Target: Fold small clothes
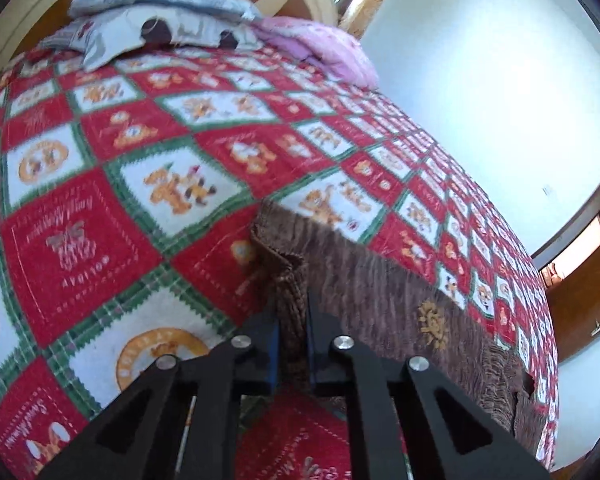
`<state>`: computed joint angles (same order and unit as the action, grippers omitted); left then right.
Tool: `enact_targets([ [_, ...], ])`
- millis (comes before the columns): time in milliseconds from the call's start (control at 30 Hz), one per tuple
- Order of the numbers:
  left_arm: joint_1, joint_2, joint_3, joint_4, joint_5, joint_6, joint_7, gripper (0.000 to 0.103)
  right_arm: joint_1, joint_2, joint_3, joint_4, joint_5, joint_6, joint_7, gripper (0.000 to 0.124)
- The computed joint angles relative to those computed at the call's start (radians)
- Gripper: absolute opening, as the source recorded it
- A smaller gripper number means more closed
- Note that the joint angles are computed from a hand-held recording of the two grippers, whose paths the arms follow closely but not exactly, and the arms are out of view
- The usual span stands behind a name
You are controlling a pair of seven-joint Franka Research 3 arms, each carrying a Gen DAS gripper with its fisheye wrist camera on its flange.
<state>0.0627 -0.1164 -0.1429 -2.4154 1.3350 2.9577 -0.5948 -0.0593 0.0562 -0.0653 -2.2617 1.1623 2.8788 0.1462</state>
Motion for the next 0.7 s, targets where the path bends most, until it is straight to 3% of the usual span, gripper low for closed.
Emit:
enact_targets([
  [400,-0.047,-0.017,-0.044,0.122,0.019,-0.039,0.064,0.01,-0.004,0.003,-0.001,0.005,-0.003,-0.015,0.001,0.06],
  [700,-0.156,0.068,-0.088,0.322,0.063,-0.044,0.158,0.01,-0.003,0.0,0.0,0.001,-0.005,-0.015,-0.002,0.061],
])
